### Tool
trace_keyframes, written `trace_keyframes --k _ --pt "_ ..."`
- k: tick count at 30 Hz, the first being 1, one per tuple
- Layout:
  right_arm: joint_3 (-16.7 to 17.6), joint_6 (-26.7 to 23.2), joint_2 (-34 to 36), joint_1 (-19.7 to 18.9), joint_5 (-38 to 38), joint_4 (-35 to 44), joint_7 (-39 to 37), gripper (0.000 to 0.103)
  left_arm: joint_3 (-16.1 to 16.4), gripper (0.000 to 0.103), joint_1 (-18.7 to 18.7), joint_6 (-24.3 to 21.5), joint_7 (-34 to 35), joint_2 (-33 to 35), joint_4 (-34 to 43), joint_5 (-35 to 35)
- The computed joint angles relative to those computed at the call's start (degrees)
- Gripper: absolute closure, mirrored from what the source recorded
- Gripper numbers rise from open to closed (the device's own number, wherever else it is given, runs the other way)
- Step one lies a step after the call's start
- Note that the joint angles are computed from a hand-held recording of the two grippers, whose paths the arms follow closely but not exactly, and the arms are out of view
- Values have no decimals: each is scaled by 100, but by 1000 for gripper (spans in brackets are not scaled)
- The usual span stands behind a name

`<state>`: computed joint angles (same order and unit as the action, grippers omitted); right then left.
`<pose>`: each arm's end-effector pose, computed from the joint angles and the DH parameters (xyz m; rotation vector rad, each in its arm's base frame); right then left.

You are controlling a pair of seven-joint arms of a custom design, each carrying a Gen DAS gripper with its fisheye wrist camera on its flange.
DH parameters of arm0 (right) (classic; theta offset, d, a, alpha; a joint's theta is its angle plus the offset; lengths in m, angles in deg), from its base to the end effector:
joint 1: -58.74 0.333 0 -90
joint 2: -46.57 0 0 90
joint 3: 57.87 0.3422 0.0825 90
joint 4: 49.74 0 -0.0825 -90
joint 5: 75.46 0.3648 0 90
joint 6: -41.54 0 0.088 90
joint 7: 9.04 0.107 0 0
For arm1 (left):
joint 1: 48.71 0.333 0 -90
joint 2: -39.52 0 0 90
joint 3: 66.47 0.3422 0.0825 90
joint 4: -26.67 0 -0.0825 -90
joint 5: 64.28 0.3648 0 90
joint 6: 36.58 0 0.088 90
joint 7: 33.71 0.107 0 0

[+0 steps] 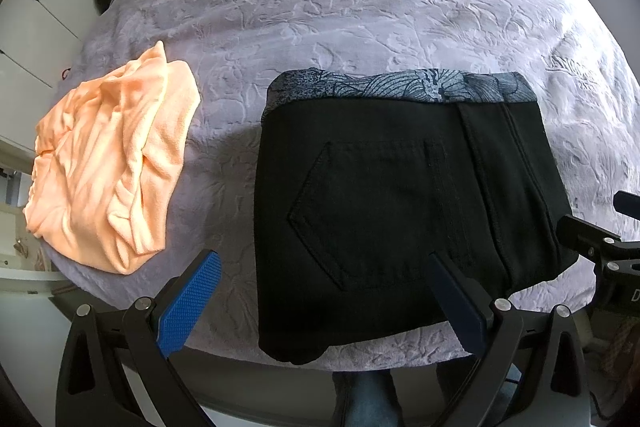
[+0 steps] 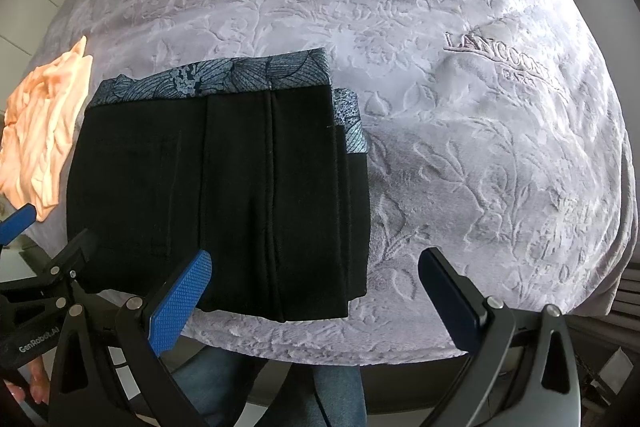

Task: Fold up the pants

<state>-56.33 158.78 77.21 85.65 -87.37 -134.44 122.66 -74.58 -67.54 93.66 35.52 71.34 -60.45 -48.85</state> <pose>0.6246 0.3215 0.4008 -2.0471 2.3628 -0.2756 0.6508 -0.3015 0.3916 -1.8122 2.2910 -0.1998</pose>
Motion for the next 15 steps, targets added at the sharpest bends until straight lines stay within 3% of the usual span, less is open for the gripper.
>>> trace_keyframes --k 15 --pt "-11 -19 13 28 -67 27 -13 0 7 0 -15 37 -13 -16 -32 27"
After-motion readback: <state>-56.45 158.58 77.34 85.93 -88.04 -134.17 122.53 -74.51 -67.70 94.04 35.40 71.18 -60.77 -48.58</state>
